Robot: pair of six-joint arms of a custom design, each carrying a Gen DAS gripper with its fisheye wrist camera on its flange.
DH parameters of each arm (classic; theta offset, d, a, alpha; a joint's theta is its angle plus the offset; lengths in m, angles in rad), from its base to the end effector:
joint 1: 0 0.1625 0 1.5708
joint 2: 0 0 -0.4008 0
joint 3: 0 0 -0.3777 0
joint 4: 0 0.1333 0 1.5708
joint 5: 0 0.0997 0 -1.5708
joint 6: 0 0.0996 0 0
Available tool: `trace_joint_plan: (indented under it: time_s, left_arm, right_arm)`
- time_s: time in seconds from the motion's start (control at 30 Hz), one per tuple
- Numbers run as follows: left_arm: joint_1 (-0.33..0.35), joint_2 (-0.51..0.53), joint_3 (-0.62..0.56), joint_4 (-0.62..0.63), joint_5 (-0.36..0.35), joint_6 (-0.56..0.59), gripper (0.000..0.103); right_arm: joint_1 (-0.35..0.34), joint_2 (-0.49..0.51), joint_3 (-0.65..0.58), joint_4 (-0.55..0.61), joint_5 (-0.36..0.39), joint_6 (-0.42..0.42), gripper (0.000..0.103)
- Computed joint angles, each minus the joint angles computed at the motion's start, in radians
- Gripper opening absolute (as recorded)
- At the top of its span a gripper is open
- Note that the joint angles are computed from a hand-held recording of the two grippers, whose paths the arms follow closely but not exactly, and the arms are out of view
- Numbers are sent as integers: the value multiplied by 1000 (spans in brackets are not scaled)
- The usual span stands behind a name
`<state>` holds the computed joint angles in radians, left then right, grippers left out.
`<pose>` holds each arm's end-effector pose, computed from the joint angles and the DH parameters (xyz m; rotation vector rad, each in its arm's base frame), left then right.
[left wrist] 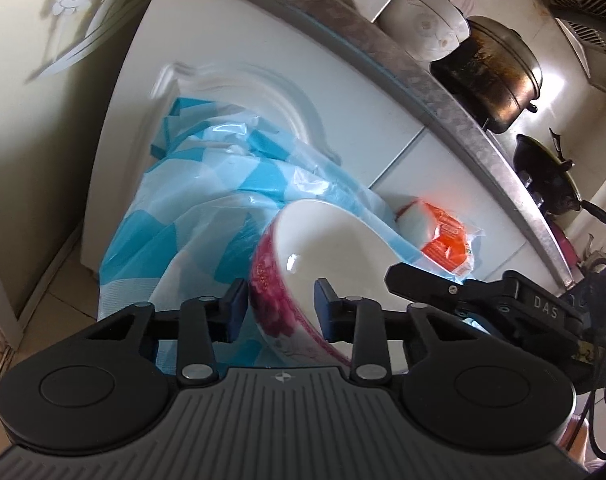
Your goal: Organize plates and bowls
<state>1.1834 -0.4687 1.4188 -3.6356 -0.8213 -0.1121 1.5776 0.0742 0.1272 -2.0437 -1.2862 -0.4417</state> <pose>-0.0731 -0.7117 0.0937 -0.2358 2.2865 -1.5653 0.1673 -0.8903 -0.0081 -0.6967 2.8005 -0.4740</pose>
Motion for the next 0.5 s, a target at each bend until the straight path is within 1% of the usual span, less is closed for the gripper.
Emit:
trace_joint_plan:
  time_s: [0.03,0.13,0.2,0.33,0.5]
  left_arm:
    - [-1,3,-4,-2,6,4,38]
    - [-4,10,-12,-10,21,7,37]
    - [-6,15,-14,-43,19,24,37]
    - [-13,16,-8,-98,9,54,37]
    - [-22,8,10,-148,-10,57,37]
  right_arm:
    - [-1,0,0,1,6,-3,76]
    - [-1,31,-66,43,23,-24,76]
    - [3,37,-82,59,21,-43,76]
    - [11,-14,21,-1,15,-82,76]
    - [13,-26,35,-5,30,-92,76]
